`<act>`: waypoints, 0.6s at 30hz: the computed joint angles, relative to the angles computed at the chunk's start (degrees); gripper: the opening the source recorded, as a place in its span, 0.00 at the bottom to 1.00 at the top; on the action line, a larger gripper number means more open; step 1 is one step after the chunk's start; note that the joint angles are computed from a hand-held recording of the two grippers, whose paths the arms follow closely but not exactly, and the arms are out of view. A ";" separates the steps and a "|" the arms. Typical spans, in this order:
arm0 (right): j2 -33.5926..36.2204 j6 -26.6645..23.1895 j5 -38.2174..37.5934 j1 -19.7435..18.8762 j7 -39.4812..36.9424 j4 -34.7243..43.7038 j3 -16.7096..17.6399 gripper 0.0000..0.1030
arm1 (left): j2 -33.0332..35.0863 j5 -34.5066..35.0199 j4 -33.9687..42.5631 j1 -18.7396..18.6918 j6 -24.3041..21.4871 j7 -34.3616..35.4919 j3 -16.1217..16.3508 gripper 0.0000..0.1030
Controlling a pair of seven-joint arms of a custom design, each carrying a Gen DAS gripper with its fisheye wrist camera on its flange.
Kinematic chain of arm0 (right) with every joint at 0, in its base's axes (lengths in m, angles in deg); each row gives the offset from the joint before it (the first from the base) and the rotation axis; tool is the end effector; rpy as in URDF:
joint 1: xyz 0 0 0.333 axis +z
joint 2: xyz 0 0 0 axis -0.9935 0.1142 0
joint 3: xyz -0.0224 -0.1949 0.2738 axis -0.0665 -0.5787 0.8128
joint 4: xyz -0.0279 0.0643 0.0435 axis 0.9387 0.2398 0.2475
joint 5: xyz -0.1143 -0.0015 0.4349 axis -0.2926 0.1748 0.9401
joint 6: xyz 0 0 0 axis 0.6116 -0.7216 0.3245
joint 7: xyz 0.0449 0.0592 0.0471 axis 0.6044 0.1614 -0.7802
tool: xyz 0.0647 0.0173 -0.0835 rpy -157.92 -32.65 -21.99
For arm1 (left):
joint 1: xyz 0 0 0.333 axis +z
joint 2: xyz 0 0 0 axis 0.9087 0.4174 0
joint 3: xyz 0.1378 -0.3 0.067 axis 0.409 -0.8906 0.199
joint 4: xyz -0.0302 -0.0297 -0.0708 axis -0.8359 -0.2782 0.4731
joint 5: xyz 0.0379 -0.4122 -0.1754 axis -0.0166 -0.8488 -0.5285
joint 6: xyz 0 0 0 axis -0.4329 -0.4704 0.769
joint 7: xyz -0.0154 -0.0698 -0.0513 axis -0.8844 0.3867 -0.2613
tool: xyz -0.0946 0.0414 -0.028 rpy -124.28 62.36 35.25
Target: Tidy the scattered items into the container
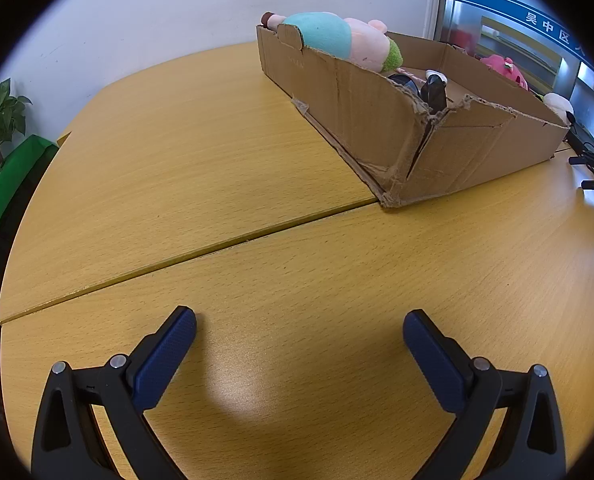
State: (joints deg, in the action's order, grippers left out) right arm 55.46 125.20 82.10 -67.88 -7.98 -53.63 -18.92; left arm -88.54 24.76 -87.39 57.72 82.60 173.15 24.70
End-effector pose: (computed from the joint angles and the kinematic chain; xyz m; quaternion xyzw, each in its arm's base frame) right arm 0.6993 0.2590 0.4262 -0.8655 0.3930 -0.1332 0.2807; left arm 0.5470 -0.1091 0.4399 -0.5902 0.7482 -0.2397 0.1857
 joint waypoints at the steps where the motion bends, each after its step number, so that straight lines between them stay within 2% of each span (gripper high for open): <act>1: 0.24 -0.41 0.45 -0.43 -1.21 0.39 0.39 1.00 | 0.14 -0.06 0.21 0.01 -0.10 0.14 0.08 1.00; 18: 0.62 -0.79 1.60 -0.55 -2.90 0.84 0.33 1.00 | 0.29 0.49 0.06 0.12 0.49 -0.48 -0.25 1.00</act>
State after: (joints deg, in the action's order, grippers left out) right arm 56.08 124.41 83.71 -68.43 -10.88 -52.79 -18.58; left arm -88.25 25.24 -87.32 57.84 83.10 172.67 24.45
